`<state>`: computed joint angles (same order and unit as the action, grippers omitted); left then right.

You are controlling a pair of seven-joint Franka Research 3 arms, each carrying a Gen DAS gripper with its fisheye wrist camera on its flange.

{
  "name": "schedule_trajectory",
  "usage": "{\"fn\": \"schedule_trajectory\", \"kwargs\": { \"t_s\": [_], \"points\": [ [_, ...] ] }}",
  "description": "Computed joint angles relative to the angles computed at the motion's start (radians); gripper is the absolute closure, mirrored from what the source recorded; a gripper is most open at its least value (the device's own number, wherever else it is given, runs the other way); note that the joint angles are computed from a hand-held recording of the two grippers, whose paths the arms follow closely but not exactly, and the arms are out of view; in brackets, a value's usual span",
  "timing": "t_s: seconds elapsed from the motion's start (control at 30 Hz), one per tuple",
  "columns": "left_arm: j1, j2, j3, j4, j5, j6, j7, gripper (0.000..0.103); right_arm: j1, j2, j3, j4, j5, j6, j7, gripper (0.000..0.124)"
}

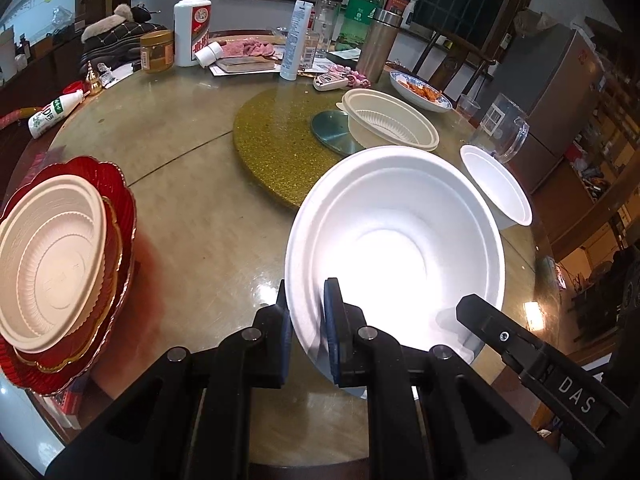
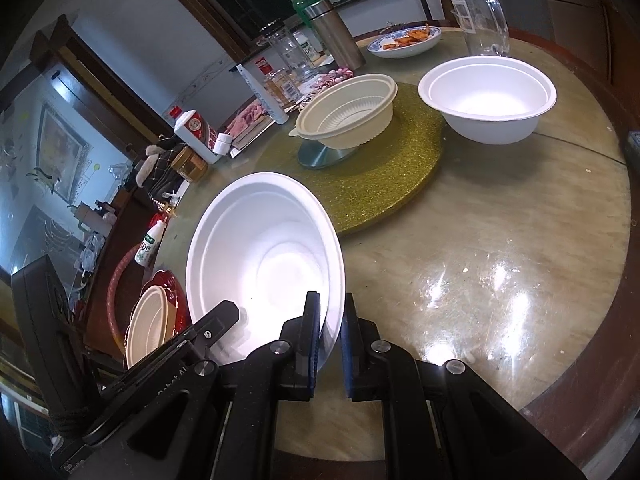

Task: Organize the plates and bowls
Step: 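Lift the white foam bowl with the right tool toward the red plate stack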

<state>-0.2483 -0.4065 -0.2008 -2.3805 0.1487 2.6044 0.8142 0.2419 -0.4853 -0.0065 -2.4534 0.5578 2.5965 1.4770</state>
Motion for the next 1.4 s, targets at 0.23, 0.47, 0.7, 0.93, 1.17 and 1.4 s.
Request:
{"fn": "schedule_trajectory", "kwargs": {
  "t_s": [0.23,0.47,0.7,0.93,1.17,1.4],
  "points": [
    [-0.006,-0.044,0.011,-0.038,-0.013,0.009,0.003,0.09,-0.001,-0.019,0.025,-0.015,-0.034,0.012,0.021,0.115],
    [-0.01,-0.095,0.022,-0.079,-0.028,0.017,0.009,0.09,0.01,-0.039,0.042,-0.032,-0.067,0.034,0.037,0.115],
    [-0.008,-0.136,0.024,-0.118,-0.026,0.028,0.008,0.09,0.02,-0.054,0.056,-0.05,-0.103,0.055,0.053,0.114],
    [-0.01,-0.167,0.031,-0.145,-0.031,0.034,0.007,0.09,0.031,-0.071,0.063,-0.067,-0.123,0.069,0.059,0.114],
    [-0.002,-0.212,0.027,-0.171,-0.017,0.04,-0.009,0.09,0.048,-0.103,0.072,-0.084,-0.139,0.087,0.066,0.114],
    [0.003,-0.25,0.03,-0.19,-0.006,0.042,-0.022,0.09,0.07,-0.114,0.07,-0.086,-0.134,0.1,0.055,0.114]
  ]
}}
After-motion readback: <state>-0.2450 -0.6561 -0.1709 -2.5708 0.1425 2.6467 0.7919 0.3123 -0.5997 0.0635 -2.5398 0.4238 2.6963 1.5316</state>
